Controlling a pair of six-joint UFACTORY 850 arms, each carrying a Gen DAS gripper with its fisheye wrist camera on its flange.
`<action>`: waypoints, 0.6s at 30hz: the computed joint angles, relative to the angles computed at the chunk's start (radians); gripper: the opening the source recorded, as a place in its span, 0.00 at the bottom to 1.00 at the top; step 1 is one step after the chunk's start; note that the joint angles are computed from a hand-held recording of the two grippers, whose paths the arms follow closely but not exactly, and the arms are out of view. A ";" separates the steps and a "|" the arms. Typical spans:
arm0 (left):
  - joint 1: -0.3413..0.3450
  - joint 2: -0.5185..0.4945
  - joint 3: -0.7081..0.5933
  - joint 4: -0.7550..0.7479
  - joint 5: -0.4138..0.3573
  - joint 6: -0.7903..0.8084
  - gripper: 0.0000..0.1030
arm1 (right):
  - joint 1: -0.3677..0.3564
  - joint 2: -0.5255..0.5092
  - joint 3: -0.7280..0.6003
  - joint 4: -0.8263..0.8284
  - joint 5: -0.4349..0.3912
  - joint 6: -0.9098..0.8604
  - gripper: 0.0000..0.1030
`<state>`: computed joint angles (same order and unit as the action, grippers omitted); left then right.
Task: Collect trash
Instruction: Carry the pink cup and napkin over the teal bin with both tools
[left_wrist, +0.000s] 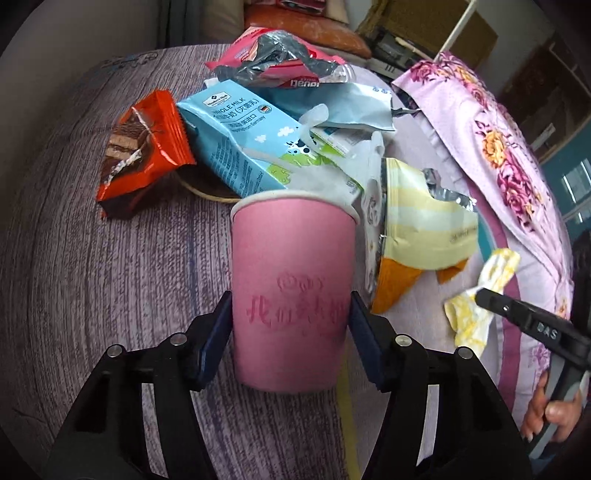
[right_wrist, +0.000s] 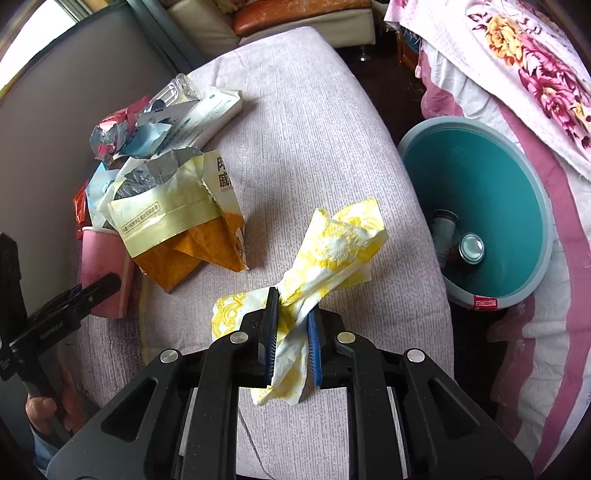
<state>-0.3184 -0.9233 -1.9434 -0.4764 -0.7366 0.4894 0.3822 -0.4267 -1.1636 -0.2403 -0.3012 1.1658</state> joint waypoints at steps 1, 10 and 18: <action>-0.002 -0.006 -0.007 0.008 -0.002 -0.012 0.63 | 0.001 0.001 0.001 -0.009 0.000 0.010 0.13; 0.010 0.053 0.088 -0.002 0.040 0.033 0.56 | -0.002 0.039 0.031 -0.103 0.021 0.107 0.13; 0.006 0.137 0.164 -0.116 0.022 0.168 0.56 | -0.016 0.078 0.073 -0.200 0.058 0.214 0.13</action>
